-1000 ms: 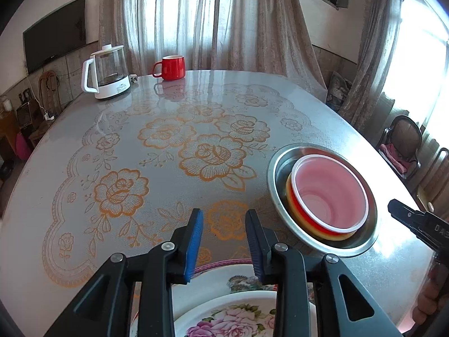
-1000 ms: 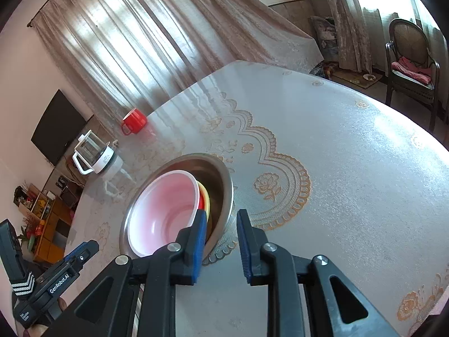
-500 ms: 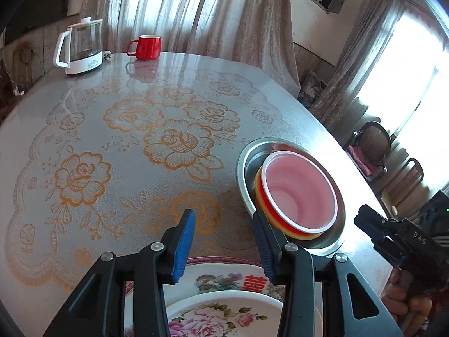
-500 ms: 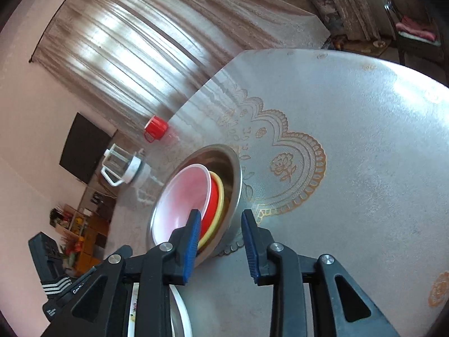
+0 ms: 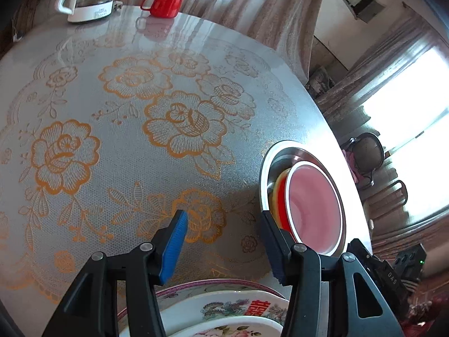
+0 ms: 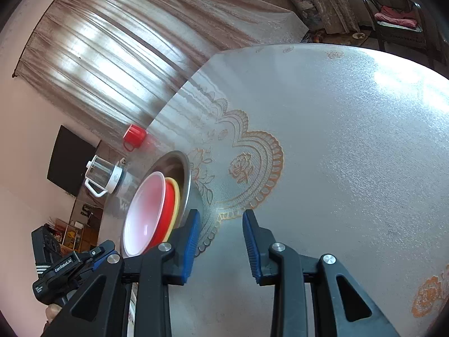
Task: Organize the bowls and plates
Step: 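Grasp the steel bowl rim with the left gripper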
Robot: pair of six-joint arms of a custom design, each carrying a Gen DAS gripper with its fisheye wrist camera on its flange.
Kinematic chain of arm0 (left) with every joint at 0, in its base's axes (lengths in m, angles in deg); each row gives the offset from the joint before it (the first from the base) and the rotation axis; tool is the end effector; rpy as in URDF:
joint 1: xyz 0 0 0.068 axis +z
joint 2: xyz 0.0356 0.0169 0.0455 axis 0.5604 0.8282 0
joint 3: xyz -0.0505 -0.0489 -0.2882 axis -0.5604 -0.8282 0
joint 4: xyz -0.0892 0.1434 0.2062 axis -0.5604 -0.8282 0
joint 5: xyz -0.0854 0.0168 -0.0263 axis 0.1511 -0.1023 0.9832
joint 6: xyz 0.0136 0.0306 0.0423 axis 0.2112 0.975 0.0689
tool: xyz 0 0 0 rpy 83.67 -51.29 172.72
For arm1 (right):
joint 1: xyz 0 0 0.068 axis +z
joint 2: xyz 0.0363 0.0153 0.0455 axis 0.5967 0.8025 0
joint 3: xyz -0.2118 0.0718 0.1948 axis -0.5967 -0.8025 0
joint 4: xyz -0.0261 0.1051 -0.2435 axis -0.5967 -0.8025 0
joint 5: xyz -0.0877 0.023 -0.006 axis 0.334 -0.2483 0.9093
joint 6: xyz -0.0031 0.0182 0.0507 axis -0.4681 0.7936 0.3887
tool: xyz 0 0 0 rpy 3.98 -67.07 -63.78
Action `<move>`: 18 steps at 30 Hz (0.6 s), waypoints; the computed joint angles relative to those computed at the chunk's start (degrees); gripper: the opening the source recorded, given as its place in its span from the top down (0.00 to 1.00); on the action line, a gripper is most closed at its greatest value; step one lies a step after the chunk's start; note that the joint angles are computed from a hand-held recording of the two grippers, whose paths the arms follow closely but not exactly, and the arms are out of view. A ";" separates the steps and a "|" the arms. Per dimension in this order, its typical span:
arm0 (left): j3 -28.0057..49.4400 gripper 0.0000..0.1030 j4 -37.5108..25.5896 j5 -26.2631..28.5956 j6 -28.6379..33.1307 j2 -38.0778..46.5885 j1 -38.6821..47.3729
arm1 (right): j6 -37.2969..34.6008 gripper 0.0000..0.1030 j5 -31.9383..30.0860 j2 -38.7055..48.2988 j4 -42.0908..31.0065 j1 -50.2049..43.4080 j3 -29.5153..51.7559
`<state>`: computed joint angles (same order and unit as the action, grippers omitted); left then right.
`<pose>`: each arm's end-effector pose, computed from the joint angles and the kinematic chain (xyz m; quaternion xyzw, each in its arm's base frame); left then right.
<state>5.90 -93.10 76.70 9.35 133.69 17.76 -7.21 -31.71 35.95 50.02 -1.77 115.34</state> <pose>0.1396 -0.0467 0.2332 -0.1594 0.9277 -0.2177 0.2580 0.1825 -0.1084 0.1767 0.0997 0.8850 0.3325 0.3102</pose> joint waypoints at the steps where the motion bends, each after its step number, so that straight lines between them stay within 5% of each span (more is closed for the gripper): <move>1: -0.39 0.49 0.65 2.43 -0.21 0.53 2.03 | -0.72 0.70 0.11 0.26 0.18 -0.48 0.00; 7: -2.05 0.53 4.41 13.87 -1.35 4.32 11.68 | -0.04 0.75 3.34 -1.72 3.76 2.04 -1.27; 18: -1.68 0.57 13.40 12.84 -5.54 6.56 6.53 | 2.71 0.73 -6.54 6.78 -0.70 2.05 3.59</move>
